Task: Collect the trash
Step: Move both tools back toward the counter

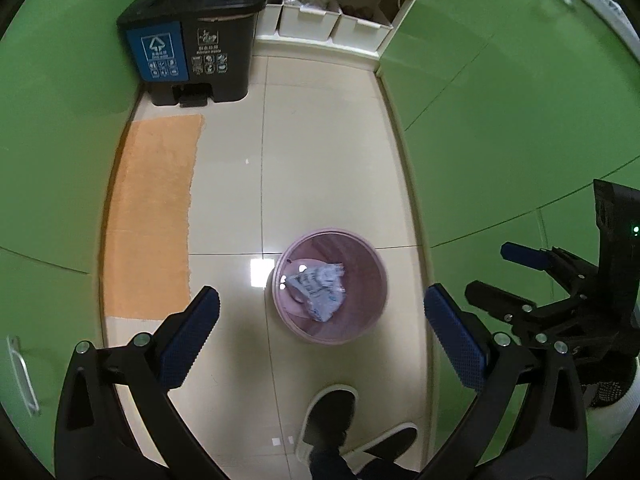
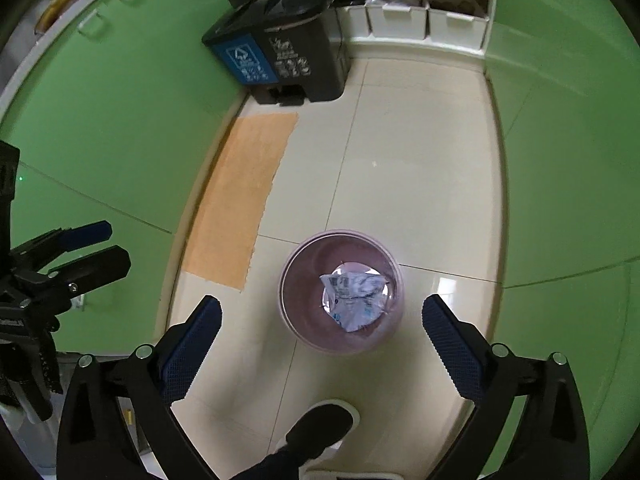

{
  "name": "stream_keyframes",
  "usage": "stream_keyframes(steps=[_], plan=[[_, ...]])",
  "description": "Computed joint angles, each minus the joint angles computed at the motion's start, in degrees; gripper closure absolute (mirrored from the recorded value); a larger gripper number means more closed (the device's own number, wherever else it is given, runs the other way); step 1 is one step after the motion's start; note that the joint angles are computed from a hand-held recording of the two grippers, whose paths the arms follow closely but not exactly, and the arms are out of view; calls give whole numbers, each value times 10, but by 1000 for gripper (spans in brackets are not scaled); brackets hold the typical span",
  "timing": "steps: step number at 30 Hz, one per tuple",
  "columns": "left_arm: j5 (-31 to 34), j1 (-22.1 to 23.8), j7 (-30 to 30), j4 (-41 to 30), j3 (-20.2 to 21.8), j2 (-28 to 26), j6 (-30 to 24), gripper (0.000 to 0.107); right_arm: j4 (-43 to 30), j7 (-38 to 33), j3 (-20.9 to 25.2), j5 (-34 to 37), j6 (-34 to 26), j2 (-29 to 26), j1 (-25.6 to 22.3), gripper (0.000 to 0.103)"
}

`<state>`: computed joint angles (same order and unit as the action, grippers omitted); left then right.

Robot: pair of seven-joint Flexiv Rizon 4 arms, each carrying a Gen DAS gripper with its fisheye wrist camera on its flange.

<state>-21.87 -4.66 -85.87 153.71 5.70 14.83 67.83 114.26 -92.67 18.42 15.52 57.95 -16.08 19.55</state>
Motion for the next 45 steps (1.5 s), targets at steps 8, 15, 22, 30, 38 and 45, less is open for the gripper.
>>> stream_keyframes(steps=[8,15,22,30,38,45], plan=[[86,15,-94,-127,-25,135,-213,7,-20,32,-41,-15,-140,175,-18,6],[84,-11,-110,-287,-52,153,-328,7,-100,75,-86,-38,-255,283,-27,6],[57,-43,-98,-432,-73,112,-370,7,-173,111,-112,-74,-316,353,-50,6],[90,-66,-84,-567,-119,52,-373,7,-203,131,-136,-121,-346,416,-98,6],[140,-104,-87,-689,-173,-26,-361,7,-186,154,-168,-166,-362,486,-169,6],[183,-161,-96,-783,-209,-111,-365,7,-160,154,-199,-192,-380,525,-220,6]])
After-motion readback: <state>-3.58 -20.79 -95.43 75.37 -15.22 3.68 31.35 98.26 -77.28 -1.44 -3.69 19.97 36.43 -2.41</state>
